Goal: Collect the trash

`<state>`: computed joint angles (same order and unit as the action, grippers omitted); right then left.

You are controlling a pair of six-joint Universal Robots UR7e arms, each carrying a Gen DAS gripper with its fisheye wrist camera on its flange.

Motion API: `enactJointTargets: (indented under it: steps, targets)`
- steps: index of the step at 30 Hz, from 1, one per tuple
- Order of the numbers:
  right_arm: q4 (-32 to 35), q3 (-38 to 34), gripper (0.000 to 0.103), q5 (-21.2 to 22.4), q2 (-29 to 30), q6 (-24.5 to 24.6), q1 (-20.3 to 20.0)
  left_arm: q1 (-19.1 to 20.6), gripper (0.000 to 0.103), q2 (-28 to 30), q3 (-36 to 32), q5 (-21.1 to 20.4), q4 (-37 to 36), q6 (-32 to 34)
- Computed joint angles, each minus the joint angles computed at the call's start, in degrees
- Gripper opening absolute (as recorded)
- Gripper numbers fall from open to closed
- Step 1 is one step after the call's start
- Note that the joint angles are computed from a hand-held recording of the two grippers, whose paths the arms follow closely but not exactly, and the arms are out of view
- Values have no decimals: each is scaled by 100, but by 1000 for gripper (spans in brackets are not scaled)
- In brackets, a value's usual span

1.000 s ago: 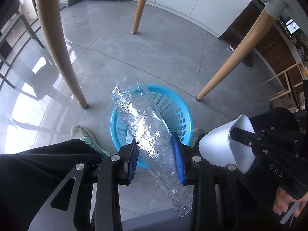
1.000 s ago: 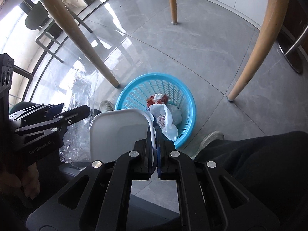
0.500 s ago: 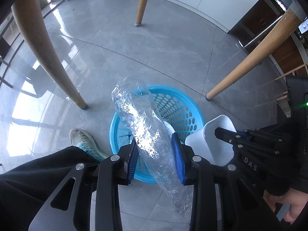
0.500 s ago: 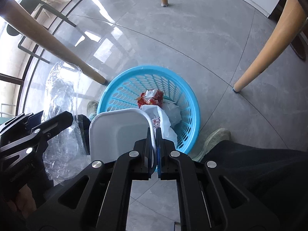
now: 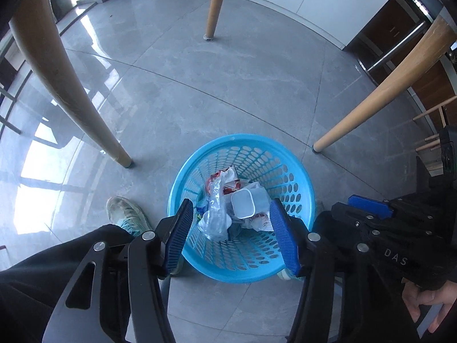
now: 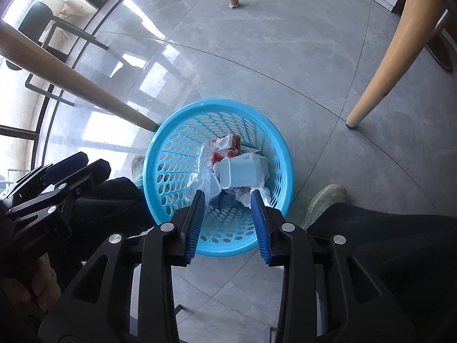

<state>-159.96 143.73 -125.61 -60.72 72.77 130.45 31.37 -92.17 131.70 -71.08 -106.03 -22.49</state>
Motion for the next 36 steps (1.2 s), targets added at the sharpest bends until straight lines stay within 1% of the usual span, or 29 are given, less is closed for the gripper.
enactJointTargets:
  steps: [3,4,6,8,9,11,13,14,15,16,17,20,21,25,29,32,36]
  targets:
    - [287,-93,36,-13,-144,119,253,-40,56,-179,-63,-134,190,-118]
    - [398,-121,37,-23,-211,151,338,-64,58,-263,-95,-198,287,-171]
    - [666,-214,45,-16,-320,215,524,-138,61,-420,-158,-319,467,-201]
    - [916,-295,47,16,-432,308,720,-301,63,-579,-198,-290,697,-201]
    - [1018,-334,53,86,-490,331,801,-379,65,-677,-213,-266,797,-224]
    - [1360,-479,59,225,-570,332,977,-462,71,-848,-255,-269,1005,-317]
    - [1797,-674,71,189,-641,405,1237,-523,72,-1000,-335,-281,1323,-487]
    - [2006,-766,78,158,-676,443,1359,-544,74,-1078,-365,-326,1376,-512]
    - [2219,-840,81,119,-715,486,1479,-609,76,-1195,-373,-329,1450,-523]
    - [2448,-931,82,93,-745,522,1577,-706,82,-1288,-385,-275,1551,-562]
    - [2686,-1027,86,79,-750,566,1671,-797,88,-1363,-406,-219,1654,-598]
    - [3061,-1190,92,9,-767,736,1918,-926,95,-1575,-451,-279,1860,-687]
    - [3186,-1256,94,-14,-770,795,1988,-965,96,-1644,-456,-309,1933,-718]
    - [3198,-1321,94,65,-738,694,2108,-1078,97,-1869,-415,-267,2083,-791]
    - [3169,-1370,94,64,-693,564,2136,-1056,97,-1923,-397,-305,2015,-753]
    - [3027,-1337,94,95,-668,507,2144,-992,97,-1913,-394,-415,1964,-679]
    - [2932,-1284,94,104,-693,501,2142,-985,97,-1913,-400,-452,1973,-642]
